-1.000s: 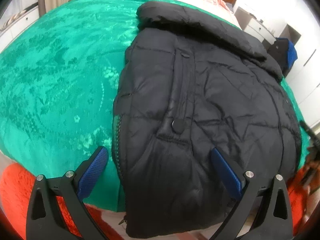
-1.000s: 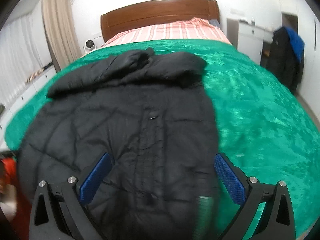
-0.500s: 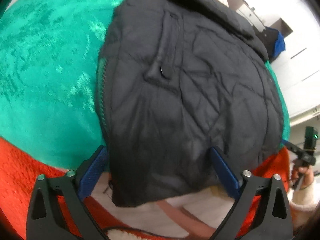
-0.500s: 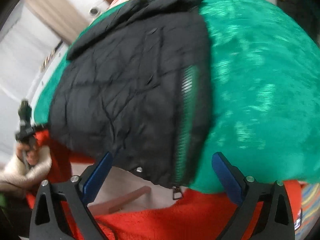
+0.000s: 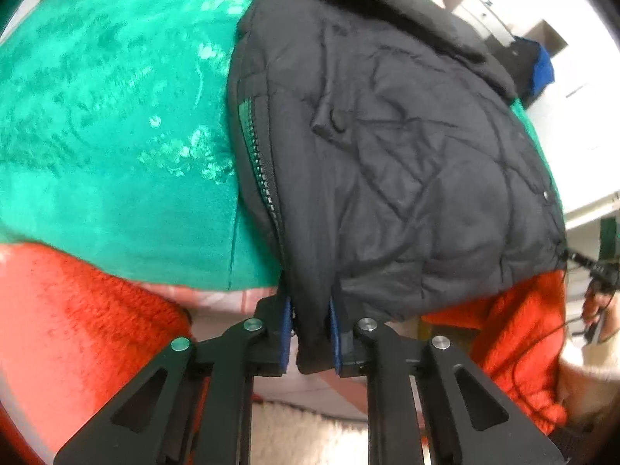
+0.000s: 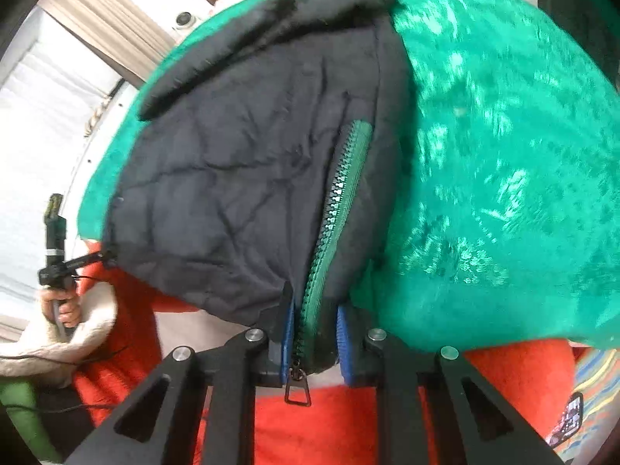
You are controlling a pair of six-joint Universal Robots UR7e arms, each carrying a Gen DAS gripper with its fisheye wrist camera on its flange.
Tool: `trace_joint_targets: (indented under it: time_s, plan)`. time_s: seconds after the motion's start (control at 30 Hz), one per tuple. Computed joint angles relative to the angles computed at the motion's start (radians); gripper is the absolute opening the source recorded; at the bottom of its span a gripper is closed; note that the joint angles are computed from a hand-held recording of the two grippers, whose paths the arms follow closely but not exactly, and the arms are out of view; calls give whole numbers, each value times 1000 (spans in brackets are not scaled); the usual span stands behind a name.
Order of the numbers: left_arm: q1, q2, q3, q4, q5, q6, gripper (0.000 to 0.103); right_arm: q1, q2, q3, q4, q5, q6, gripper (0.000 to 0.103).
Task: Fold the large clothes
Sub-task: 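Grasp the jacket hem at the zipper with the left and right grippers, then lift the hem with both grippers and fold it over toward the collar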
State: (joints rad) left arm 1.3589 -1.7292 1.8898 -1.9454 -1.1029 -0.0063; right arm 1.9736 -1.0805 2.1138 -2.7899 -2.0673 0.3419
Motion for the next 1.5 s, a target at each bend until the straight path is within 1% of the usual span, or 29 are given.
trace_joint_targets:
  time_s: [0.13, 0.2, 0.27, 0.3, 0.33, 0.4, 0.43, 0.5, 0.57, 0.63, 0.67, 0.73, 0.8, 0.83, 0.87, 0.9, 0.93, 0.97, 1.0, 1.03, 1.07, 1.1, 1.17, 1.23, 1.3, 1.33, 1.4, 1.43, 1.5]
  plan:
    - [-36, -81, -4, 123, -17, -6, 13, 27, -83, 17, 92, 41, 32, 18]
    - [-42, -115, -6, 191, -33, -30, 13, 42, -116, 34, 148, 73, 81, 18]
    - [-49, -170, -8, 274, -62, -81, 13, 44, -161, 75, 163, 126, 137, 18]
    - [-56, -189, -13, 299, -76, -108, 13, 43, -182, 98, 141, 159, 160, 18]
    - [-65, -208, -29, 317, -101, -140, 12, 40, -208, 132, 78, 206, 180, 18]
    - [-92, -232, -71, 303, -147, -187, 12, 30, -254, 192, -122, 303, 204, 18]
    - [-111, -228, -102, 277, -155, -198, 12, 29, -269, 201, -207, 328, 196, 18]
    - [-131, -197, -168, 186, -172, -161, 12, 24, -270, 168, -320, 363, 138, 18]
    - [-146, -118, -253, 81, -172, -90, 11, -1, -240, 98, -392, 409, 57, 18]
    - [-132, -14, -343, -22, -190, -37, 11, -48, -193, -1, -423, 458, -7, 18]
    - [-127, 28, -376, -55, -192, -22, 11, -57, -155, -49, -432, 461, -19, 17]
    - [-119, 120, -438, -132, -171, 14, 11, -94, -69, -182, -419, 470, -58, 17]
    - [-123, 219, -480, -230, -121, 57, 11, -133, 24, -297, -438, 463, -48, 17]
    - [-128, 287, -511, -302, -67, 89, 11, -155, 72, -357, -446, 455, -29, 17]
    - [-126, 340, -535, -350, -32, 125, 12, -170, 118, -408, -463, 419, -14, 18]
    - [-122, 398, -570, -376, -4, 166, 19, -184, 171, -469, -477, 378, 0, 23]
    - [-117, 464, -612, -399, 43, 205, 47, -190, 196, -500, -478, 358, 11, 29]
    - [-109, 531, -657, -396, 116, 229, 70, -198, 239, -544, -473, 319, 27, 39]
    - [-107, 582, -704, -358, 197, 217, 99, -204, 276, -586, -461, 265, 45, 71]
    - [-95, 625, -743, -328, 249, 201, 98, -203, 300, -609, -457, 217, 63, 103]
    - [-83, 642, -762, -296, 259, 178, 97, -200, 311, -605, -474, 164, 84, 102]
    - [-66, 650, -778, -268, 237, 157, 97, -202, 317, -589, -507, 145, 96, 103]
    - [-46, 638, -765, -272, 189, 138, 97, -207, 289, -531, -513, 159, 88, 103]
    - [-45, 607, -726, -327, 148, 164, 98, -188, 283, -533, -477, 107, -3, 103]
    - [-50, 612, -714, -380, 137, 212, 99, -150, 284, -552, -417, 18, -147, 103]
    - [-55, 617, -709, -410, 156, 255, 101, -138, 299, -591, -358, -18, -222, 103]
    - [-72, 633, -705, -440, 223, 305, 102, -121, 332, -665, -248, -65, -303, 103]
    - [-66, 661, -720, -438, 282, 325, 102, -117, 360, -726, -159, -103, -328, 103]
    - [-45, 701, -761, -337, 351, 260, 102, -122, 422, -820, -49, -187, -334, 102]
